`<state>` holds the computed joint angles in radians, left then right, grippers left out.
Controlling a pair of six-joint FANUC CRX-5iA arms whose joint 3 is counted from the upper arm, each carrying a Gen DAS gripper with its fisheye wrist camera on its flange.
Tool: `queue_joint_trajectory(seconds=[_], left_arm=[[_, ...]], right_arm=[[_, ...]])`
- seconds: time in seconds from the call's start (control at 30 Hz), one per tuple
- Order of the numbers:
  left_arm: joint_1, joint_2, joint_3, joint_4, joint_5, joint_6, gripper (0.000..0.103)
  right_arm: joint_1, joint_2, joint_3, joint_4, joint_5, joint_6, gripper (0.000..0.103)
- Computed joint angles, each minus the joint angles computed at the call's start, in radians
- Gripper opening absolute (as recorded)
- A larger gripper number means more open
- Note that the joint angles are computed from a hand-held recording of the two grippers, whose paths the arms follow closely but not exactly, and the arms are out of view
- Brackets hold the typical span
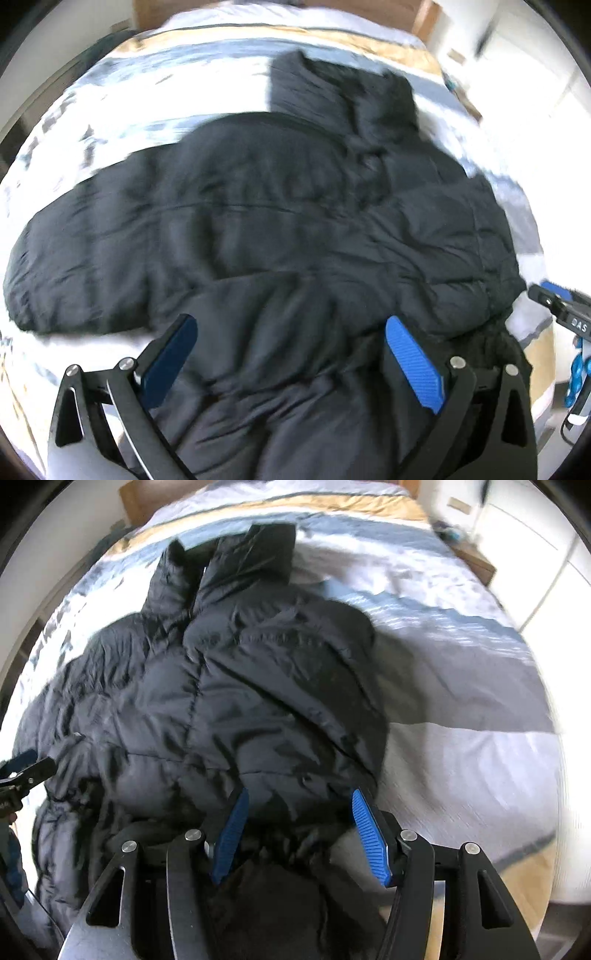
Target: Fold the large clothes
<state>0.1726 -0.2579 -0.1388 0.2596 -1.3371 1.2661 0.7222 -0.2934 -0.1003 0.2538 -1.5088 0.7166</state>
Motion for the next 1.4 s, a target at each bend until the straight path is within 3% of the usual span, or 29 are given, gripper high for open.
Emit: queue_joint_trajectory(seconds=[0.23, 0.37, 0.47, 0.67, 0.9, 1.03, 1.07, 1.2, 1.4], left_arm=[[0.344, -0.078, -0.047, 0.103, -0.076, -0.154, 0.103], [0.556, -0.047, -0.072, 0.152, -0.126, -0.208, 0.102], [0.696, 0.001, -0.080, 0.182, -0.119, -0.208, 0.102], [0.818, 0.111, -0.068, 0.187, -0.049, -0.170, 0.102], [0.885, 0.291, -0.080, 0.355, -0.052, -0.077, 0.102], [0.889, 0.341, -0.092, 0.410, -0.032, -0.024, 0.100], [0.895, 0.344, -0.100, 0.428, -0.026, -0.018, 0.095], [0.904, 0.361, -0.113, 0.485, -0.022, -0.009, 0.058], [0.893, 0.359, -0.087, 0.490, -0.034, -0.014, 0.022]], right_arm=[[0.147, 0.010, 0.103, 0.101, -0.134, -0.207, 0.058], [0.205, 0.037, 0.175, 0.144, -0.219, -0.241, 0.058], [0.238, 0.045, 0.211, 0.177, -0.275, -0.264, 0.060], [0.276, 0.042, 0.236, 0.205, -0.358, -0.345, 0.062], [0.332, 0.044, 0.259, 0.230, -0.467, -0.417, 0.062], [0.365, 0.038, 0.270, 0.251, -0.529, -0.453, 0.062], [0.375, 0.035, 0.273, 0.259, -0.546, -0.463, 0.062], [0.394, 0.026, 0.279, 0.284, -0.586, -0.481, 0.062], [0.423, 0.008, 0.274, 0.308, -0.615, -0.515, 0.062]])
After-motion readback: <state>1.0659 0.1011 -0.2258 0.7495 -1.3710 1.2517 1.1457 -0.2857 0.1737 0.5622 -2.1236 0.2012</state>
